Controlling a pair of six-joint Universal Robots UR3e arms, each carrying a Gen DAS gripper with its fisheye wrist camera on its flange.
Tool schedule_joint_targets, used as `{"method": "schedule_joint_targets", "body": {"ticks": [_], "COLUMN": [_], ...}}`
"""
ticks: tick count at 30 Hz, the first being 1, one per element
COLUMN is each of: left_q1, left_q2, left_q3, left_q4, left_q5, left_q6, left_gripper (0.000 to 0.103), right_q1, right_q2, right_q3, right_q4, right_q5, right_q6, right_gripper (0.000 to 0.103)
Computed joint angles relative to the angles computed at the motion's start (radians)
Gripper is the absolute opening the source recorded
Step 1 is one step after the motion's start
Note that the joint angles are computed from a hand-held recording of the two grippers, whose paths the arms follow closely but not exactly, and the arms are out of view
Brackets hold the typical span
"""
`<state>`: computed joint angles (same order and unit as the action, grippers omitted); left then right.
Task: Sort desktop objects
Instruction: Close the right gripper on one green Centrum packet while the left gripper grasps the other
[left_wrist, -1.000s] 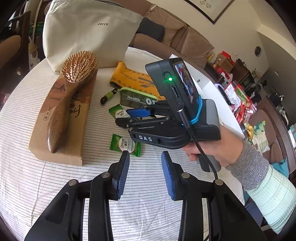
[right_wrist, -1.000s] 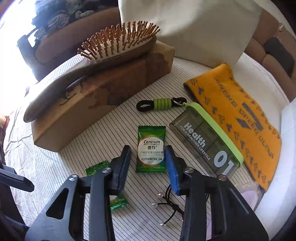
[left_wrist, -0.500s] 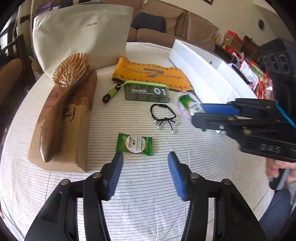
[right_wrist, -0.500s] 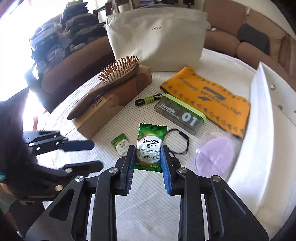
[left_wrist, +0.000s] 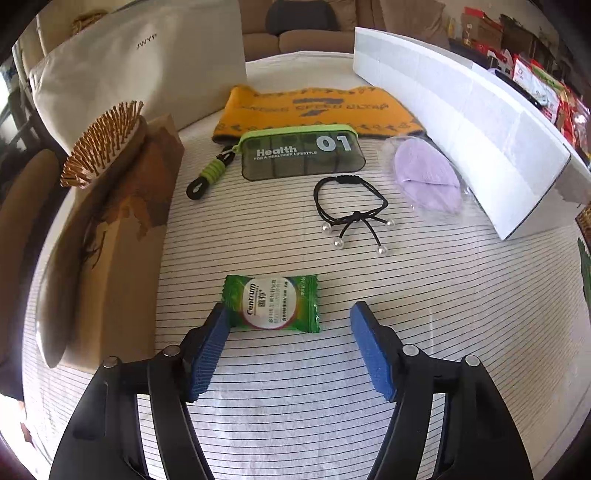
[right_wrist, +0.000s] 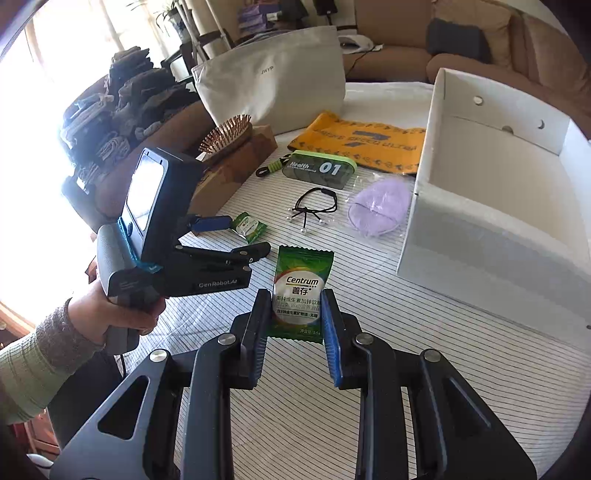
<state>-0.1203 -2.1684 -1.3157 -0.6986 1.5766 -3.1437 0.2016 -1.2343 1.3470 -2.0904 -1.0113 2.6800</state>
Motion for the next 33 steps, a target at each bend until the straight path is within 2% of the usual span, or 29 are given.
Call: {"method": "schedule_joint_targets", "body": {"ticks": [1, 4, 7, 8, 10, 14, 21, 26, 27, 28, 29, 31, 33], "left_q1": [-0.002, -0.003, 0.005, 0.014, 0.037, 0.06, 0.069, 0.044, 0.043, 0.046, 0.048, 0.033, -0.016], "left_q2": [-0.004, -0.001, 0.024, 0.041, 0.08, 0.143, 0.251, 0.239, 0.221, 0.197, 0.175, 0.124, 0.051], "left_q3": [0.006, -0.007, -0.049, -0.075, -0.124, -0.201, -0.217, -0.106, -0.077, -0.052, -0.036, -0.006, 0.084], "left_q4": [0.003, 0.034, 0.073, 0.089, 0.112, 0.153, 0.107, -0.023, -0.067, -0.102, -0.12, -0.12, -0.15], "left_q5": [0.005, -0.005, -0.04, -0.065, -0.122, -0.181, -0.27, -0.213, -0.197, -0.192, -0.191, -0.168, -0.072], "left_q6": [-0.009, -0.011, -0.007, -0.007, -0.007, 0.002, -0.018, -0.049, -0.073, -0.107, -0.142, -0.197, -0.227], "left_gripper": [0.053, 0.031, 0.021, 0.013, 0.006, 0.006, 0.005, 0.007, 0.01, 0.029, 0.041, 0.046, 0.054], "right_q1": [-0.007, -0.027, -0.039, -0.042, -0.047, -0.058, -0.097, -0.138, -0.144, -0.148, -0.15, -0.151, -0.157], "right_q2": [-0.008, -0.024, -0.034, -0.036, -0.043, -0.058, -0.101, -0.142, -0.152, -0.16, -0.168, -0.182, -0.188], "right_q3": [0.011, 0.038, 0.062, 0.068, 0.081, 0.1, 0.09, 0.089, 0.098, 0.107, 0.117, 0.147, 0.167], "right_q4": [-0.002, -0.013, -0.027, -0.03, -0.034, -0.037, 0.007, 0.036, 0.041, 0.045, 0.046, 0.036, 0.033], "right_q5": [0.005, 0.019, 0.03, 0.033, 0.042, 0.061, 0.111, 0.116, 0.116, 0.114, 0.109, 0.102, 0.103], "right_q6": [-0.003, -0.003, -0.004, -0.005, -0.009, -0.014, -0.031, -0.047, -0.056, -0.065, -0.073, -0.081, -0.085], "right_gripper": [0.025, 0.025, 0.025, 0.025, 0.025, 0.025, 0.025, 0.025, 0.025, 0.025, 0.025, 0.025, 0.025]}}
